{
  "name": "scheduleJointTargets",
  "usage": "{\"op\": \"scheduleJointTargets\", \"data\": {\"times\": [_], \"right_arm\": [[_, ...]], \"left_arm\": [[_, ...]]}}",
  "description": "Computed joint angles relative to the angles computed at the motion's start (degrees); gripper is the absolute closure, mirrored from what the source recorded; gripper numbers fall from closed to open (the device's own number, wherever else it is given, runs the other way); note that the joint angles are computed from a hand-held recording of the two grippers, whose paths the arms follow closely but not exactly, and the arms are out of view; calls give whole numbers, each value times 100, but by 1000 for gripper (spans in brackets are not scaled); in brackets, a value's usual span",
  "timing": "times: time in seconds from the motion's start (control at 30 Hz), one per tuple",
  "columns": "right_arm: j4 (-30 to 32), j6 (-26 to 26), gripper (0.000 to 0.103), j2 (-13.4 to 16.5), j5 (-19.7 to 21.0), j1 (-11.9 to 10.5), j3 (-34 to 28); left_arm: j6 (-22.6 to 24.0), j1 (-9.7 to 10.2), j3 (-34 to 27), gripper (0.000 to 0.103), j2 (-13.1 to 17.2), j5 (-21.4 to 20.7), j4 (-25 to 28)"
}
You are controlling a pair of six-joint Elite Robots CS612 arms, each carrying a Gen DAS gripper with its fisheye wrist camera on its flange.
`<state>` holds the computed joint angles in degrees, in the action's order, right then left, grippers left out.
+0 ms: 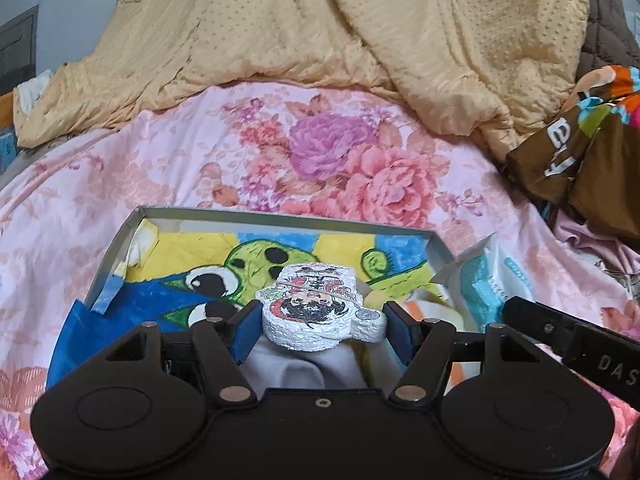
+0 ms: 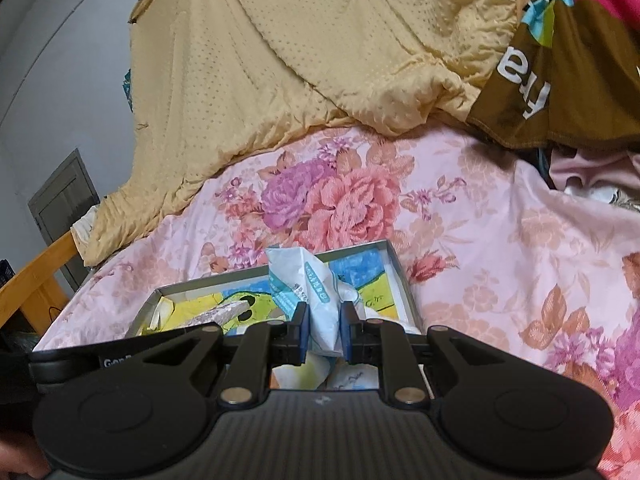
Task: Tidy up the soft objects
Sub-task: 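Lower the cartoon pad with the left tool while the right tool lowers the packet into the tray, then open both tools over the tray and lift them away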
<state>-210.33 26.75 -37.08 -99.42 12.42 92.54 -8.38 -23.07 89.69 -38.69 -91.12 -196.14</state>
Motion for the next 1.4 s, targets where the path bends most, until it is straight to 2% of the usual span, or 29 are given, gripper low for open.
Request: {"op": "scheduleJointTargets", "data": {"times": [0.4,0.53,0.83,0.97,1.03,1.4], "right_arm": [[389,-83,84,-7,40,9,-68],[522,-113,78,-16,63,16,-87],[549,-83,73,-21,136,-2,-81],[538,-77,71,-32,140,-1,-73],[523,-83,63,-43,158,-3,-63],[444,-171,35,-221,160,19,138]], "left_arm": [[-52,3,-37,36,57,90,265],[-41,0,-40,36,67,111,333],[-150,32,-6,36,56,39,310],[-159,49,37,29,42,-22,189],[-165,48,70,25,22,-2,149],[-248,80,359,14,-186,123,-75]]}}
